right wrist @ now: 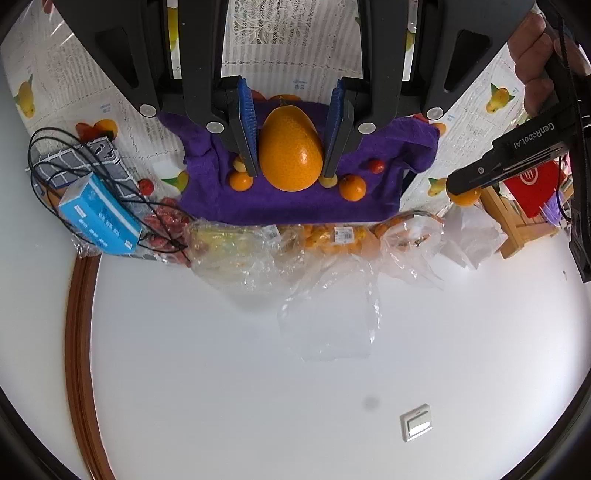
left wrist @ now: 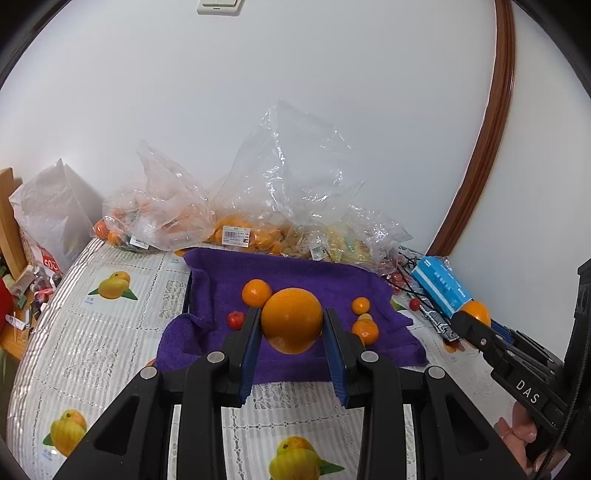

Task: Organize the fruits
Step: 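Lift and carry both held fruits over the purple towel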

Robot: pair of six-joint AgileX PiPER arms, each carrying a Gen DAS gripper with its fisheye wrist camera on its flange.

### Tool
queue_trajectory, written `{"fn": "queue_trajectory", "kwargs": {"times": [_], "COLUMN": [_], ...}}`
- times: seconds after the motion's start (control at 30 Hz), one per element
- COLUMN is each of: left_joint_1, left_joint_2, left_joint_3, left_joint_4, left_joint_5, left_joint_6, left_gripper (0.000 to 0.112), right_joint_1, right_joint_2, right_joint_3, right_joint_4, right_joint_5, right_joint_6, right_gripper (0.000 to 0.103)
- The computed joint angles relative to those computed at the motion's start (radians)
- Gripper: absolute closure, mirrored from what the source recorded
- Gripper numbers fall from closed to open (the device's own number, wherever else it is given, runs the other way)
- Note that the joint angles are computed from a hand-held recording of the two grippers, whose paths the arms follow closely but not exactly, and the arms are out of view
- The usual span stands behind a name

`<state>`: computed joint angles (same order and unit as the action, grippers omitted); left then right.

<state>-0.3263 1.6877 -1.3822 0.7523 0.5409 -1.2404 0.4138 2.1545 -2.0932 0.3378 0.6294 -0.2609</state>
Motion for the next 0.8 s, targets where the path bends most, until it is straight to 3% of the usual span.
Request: {"fn": "queue_trajectory", "kwargs": {"times": [0.37, 0.8], "left_joint_1": [0.001, 0.025], "left_joint_2": [0.020, 0.078], "left_joint_3": [-0.071, -0.184], "left_joint_4": [-0.054, -0.122], "left_joint_5": [0.061, 0.098], "left_joint_6": [0.071, 0.185], "left_gripper": [0.081, 0.081], "right_joint_1": [0.006, 0.002], "right_joint_2": [0.018, 0.180], "right_joint_3": [-0.095, -0.439], "right_joint_4": [-0.061, -0.102], "right_joint_5": [0.053, 0.236], "right_joint_6": [0.057, 0.125], "right_gripper": [0.070, 0.070]}}
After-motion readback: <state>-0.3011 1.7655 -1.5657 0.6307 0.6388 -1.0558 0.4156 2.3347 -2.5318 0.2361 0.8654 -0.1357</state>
